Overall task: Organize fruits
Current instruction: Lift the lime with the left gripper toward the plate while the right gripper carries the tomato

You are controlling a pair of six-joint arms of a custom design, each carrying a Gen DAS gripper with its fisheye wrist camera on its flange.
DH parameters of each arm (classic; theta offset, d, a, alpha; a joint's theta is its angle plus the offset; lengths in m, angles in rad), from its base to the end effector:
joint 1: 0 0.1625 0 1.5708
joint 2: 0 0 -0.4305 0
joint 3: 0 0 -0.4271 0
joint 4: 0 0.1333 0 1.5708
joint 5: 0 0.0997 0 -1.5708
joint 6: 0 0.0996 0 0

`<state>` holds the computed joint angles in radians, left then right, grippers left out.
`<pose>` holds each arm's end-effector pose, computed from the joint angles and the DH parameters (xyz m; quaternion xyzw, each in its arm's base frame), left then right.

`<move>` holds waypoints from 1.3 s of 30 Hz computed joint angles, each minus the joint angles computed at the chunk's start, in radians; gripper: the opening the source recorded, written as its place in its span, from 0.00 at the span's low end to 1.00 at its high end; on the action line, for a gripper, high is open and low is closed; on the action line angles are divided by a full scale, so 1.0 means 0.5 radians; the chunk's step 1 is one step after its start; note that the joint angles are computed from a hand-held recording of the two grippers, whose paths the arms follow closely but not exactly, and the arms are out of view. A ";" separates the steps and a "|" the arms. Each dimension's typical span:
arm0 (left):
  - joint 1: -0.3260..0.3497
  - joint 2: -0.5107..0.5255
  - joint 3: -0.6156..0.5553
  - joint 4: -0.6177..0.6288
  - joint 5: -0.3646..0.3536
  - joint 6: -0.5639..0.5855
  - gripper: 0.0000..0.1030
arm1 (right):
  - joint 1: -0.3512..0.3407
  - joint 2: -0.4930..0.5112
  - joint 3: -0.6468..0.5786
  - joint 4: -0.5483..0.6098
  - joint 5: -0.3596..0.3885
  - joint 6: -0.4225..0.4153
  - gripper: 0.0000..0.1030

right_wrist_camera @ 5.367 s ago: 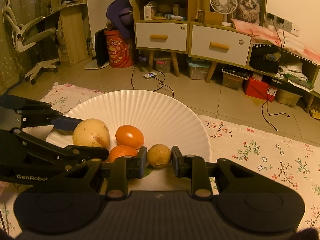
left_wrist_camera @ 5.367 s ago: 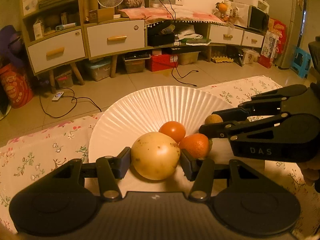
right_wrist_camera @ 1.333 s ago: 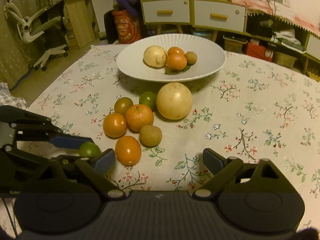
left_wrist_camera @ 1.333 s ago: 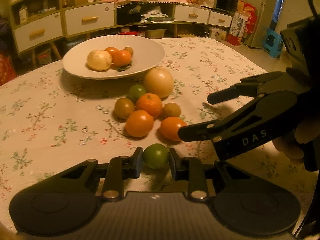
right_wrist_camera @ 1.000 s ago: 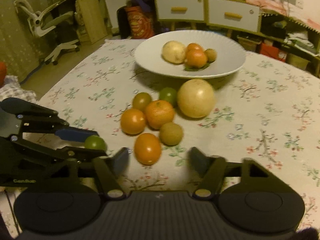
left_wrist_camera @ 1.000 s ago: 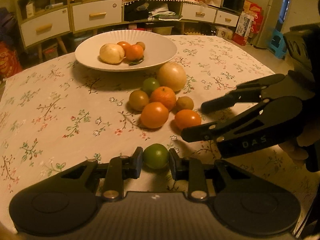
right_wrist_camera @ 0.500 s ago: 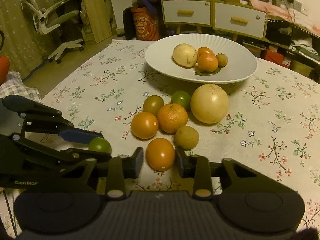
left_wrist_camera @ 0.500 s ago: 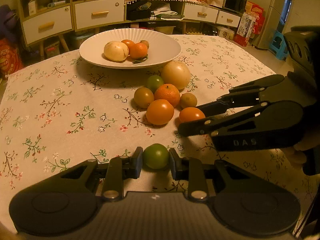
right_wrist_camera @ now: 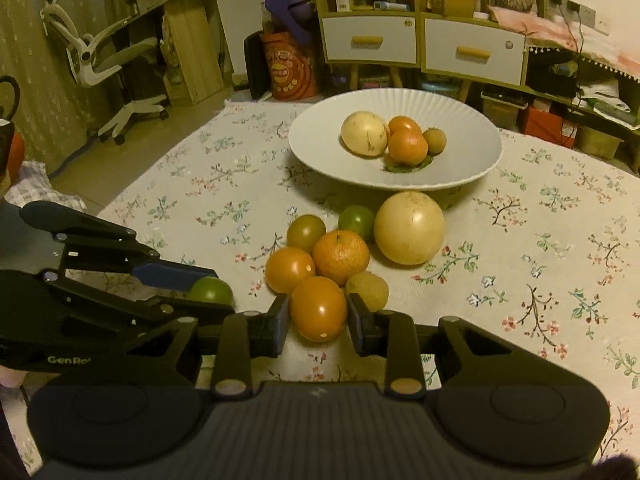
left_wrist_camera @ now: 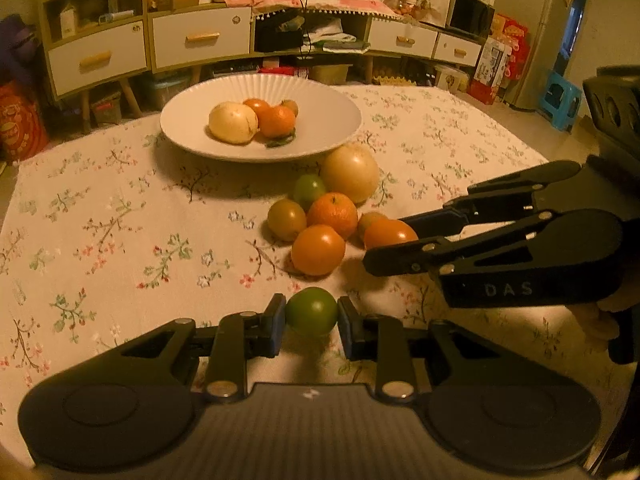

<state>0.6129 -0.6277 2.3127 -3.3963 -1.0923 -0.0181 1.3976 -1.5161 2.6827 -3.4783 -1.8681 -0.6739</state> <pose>-0.2330 -0.3829 -0.0826 0.4240 0.8716 -0.1711 0.1768 0.0458 -0.3424 0.1967 0.1764 -0.9064 0.2697 0.2730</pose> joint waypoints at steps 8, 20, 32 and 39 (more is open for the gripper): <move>-0.006 0.006 -0.060 -0.033 0.042 0.011 0.31 | 0.004 -0.042 -0.039 0.009 0.048 0.032 0.27; 0.050 0.108 -0.297 -0.106 0.130 0.071 0.31 | -0.021 -0.015 -0.208 0.012 0.075 0.124 0.27; 0.134 0.284 -0.632 -0.019 0.113 0.227 0.31 | -0.085 0.144 -0.407 -0.035 0.072 0.031 0.27; 0.192 0.338 -0.743 0.050 0.072 0.291 0.31 | -0.122 0.174 -0.491 0.005 0.104 -0.056 0.27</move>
